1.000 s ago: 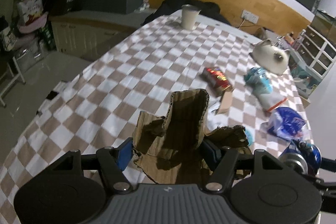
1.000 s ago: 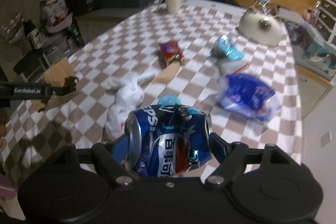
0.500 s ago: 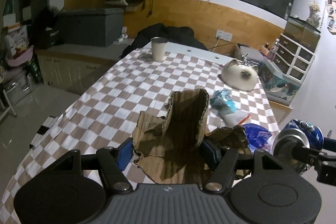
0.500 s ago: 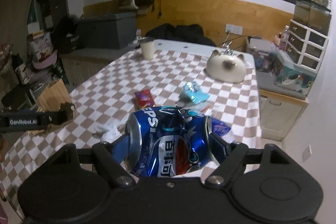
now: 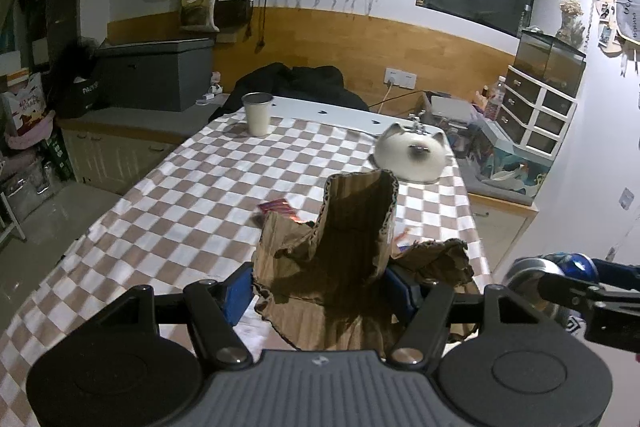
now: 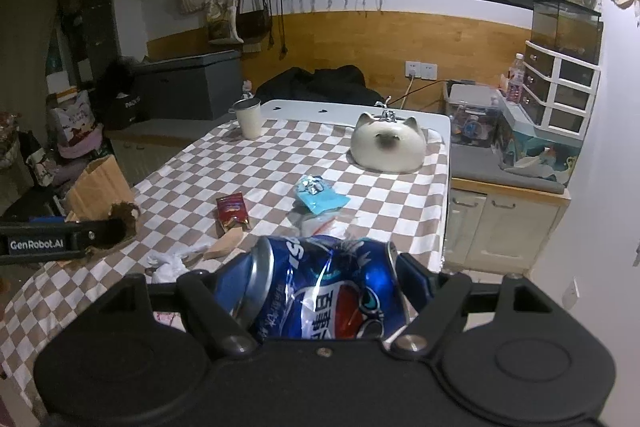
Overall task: Collect trash
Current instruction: 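Lift the blue can with the right tool while the left tool lifts the cardboard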
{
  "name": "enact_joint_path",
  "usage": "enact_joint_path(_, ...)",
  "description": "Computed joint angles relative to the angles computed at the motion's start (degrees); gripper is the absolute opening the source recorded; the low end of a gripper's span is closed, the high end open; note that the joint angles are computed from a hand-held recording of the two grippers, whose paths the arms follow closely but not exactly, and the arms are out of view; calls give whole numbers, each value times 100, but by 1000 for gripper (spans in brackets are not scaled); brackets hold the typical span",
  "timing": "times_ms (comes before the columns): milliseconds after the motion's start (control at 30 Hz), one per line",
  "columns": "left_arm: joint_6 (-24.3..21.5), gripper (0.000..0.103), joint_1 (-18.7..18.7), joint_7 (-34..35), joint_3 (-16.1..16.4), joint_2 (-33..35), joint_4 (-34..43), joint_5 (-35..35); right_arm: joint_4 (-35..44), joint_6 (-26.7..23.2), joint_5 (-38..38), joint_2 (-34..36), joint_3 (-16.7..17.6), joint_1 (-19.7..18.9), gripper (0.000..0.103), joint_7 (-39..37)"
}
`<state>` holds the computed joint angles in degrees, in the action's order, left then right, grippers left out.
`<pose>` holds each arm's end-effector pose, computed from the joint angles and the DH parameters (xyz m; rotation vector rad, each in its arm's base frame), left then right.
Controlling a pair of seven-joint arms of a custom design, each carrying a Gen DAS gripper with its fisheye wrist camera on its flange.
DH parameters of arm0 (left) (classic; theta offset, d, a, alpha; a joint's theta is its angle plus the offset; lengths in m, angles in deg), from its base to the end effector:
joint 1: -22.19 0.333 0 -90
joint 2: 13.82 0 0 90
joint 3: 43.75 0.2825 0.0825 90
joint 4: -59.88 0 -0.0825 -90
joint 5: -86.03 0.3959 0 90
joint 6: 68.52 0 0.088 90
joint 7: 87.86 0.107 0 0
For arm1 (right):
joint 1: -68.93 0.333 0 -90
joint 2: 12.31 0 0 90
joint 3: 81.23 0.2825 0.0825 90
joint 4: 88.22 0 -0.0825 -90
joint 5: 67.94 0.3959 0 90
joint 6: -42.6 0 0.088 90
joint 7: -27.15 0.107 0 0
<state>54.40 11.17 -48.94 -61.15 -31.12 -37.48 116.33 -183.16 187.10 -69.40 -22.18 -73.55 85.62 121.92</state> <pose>0.4460 -0.2527 0.7575 -1.8450 1.4284 -0.8207 0.5044 0.2383 0.7621 -1.7974 1.2367 -0.6772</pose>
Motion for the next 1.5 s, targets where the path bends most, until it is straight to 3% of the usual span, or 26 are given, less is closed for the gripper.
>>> enact_joint_path(200,-503,68,-163,-735,-330,482,530,401,171,-318,1119,99,-371,53,79,-1249)
enact_joint_path(500,-1144,68,-320,-1197,-203,265,331,528,374,-1347,1862,641,-351,39,78,-2151)
enact_joint_path(700,-1314,68,-245,-1225,-131,-13,43,372,259,-1986,1676,902,-260,106,80,-2173)
enact_joint_path(800,-1292,68,-208,-1185,-104,-111,-73,267,116,-1969,1543,814,-226,153,82,-2449)
enact_joint_path(867,-1242,68,-186,-1164,-98,-134,-111,222,268,-2291,1398,882,-219,169,83,-2503)
enact_joint_path(1133,-1123,68,-142,-1101,-97,-150,-181,73,593,-2799,867,1077,-184,261,85,-2417)
enact_joint_path(1300,-1083,68,-126,-1093,-98,-159,-200,48,621,-2706,1002,1077,-212,250,77,-2513)
enact_joint_path(1500,-1041,68,-97,-1070,-137,-77,-75,186,572,-2037,1296,865,-229,212,76,-2410)
